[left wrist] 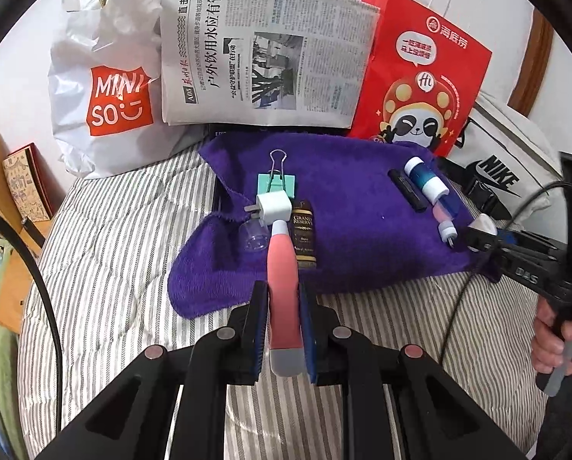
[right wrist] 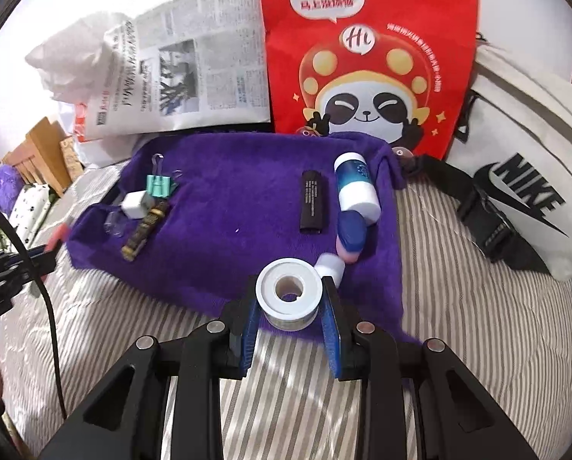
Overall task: Organize rigid objects
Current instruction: 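Carry the tape roll onto the towel by the black case with the right tool, then lower the pink tube onto the towel beside the Grand Reserve box and open left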
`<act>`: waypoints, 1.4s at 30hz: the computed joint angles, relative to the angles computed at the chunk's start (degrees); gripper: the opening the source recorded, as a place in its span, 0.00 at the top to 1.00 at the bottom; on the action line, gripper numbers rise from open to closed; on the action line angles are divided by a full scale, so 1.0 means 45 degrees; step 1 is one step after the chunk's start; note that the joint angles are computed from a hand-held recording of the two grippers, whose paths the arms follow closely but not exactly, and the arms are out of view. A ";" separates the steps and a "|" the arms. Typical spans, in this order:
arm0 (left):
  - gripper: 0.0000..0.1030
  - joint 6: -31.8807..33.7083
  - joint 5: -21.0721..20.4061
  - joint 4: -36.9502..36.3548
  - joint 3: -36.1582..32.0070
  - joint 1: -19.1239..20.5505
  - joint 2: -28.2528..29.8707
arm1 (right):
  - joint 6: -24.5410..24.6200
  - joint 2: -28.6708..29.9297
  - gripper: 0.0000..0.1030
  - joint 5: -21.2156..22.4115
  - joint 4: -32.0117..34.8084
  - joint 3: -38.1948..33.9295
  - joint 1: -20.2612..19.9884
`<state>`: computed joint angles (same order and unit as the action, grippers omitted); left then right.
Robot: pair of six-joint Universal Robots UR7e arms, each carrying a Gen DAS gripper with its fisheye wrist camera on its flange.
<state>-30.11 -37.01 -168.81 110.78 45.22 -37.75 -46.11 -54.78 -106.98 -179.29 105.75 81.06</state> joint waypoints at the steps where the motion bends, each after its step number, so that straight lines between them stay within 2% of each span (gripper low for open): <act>1: 0.84 -0.0009 0.0011 -0.0024 -0.0029 0.0035 0.0012 | 0.0112 0.0199 0.71 -0.0077 0.0044 -0.0209 0.0013; 5: 0.84 0.0284 -0.0126 -0.0227 -0.0108 0.0223 0.0017 | 0.0509 0.0871 0.71 -0.0292 0.0509 -0.1042 0.0073; 8: 0.84 0.0414 -0.0172 -0.0398 -0.0114 0.0345 0.0003 | 0.0393 0.1292 0.71 -0.0616 0.0924 -0.1585 0.0176; 18: 0.84 0.0874 -0.0554 -0.1184 -0.0204 0.0641 0.0197 | -0.0113 0.2188 0.71 -0.1586 0.0937 -0.2502 0.0250; 26: 0.84 0.1017 -0.0830 -0.1325 -0.0295 0.0838 0.0276 | -0.0424 0.2215 0.71 -0.1331 0.0507 -0.2335 0.0154; 29: 0.85 0.1012 -0.0811 -0.1203 -0.0333 0.0844 0.0272 | -0.0418 0.2183 0.69 -0.1333 0.0877 -0.2435 0.0153; 33: 0.84 0.1009 -0.0913 -0.1111 -0.0364 0.0802 0.0257 | -0.0005 0.1904 0.54 -0.0953 0.2025 -0.2512 0.0081; 42: 0.84 0.1532 -0.1484 -0.1216 -0.0851 0.0803 0.0580 | -0.0497 0.1011 0.54 -0.1065 0.1364 -0.1503 0.0089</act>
